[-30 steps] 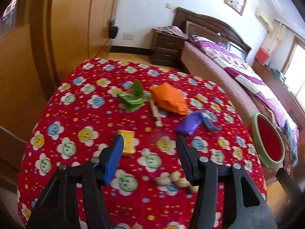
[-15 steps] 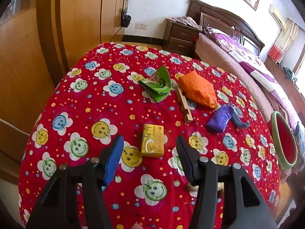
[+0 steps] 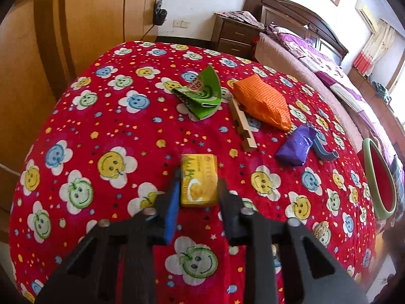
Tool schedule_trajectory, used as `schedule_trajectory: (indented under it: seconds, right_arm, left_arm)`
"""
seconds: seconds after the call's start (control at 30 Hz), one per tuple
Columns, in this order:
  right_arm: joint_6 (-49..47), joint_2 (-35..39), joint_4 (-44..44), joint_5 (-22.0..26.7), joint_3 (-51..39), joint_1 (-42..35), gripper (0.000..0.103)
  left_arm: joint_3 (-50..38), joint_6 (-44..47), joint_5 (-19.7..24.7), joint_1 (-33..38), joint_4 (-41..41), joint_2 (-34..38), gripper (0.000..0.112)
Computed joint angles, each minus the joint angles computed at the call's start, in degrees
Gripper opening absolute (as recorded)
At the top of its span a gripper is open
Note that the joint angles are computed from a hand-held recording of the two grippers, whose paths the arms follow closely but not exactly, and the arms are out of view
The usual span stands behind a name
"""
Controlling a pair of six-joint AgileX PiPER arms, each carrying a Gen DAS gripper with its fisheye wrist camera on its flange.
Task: Collect trash
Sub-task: 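Grasp the yellow medicine box with the left gripper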
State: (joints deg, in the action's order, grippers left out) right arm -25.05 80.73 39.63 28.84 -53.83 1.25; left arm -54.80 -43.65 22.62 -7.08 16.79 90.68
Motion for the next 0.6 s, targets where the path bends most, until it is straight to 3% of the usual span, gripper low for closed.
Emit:
schedule_trajectory:
  seconds: [0.17,0.6]
  right_arm:
    - [2.9,1.5,-3.0,0.1,-2.2,2.2,0.070]
    - [12.6,15.0,-15.6,2.3,-18.0,11.5,0.070]
  left_arm:
    - [-0.2,4.1,-2.6,0.9,-2.8,-0.3,0.027]
    - [-10.3,10.8,-0.8,4.6,-5.4,4.4,0.027]
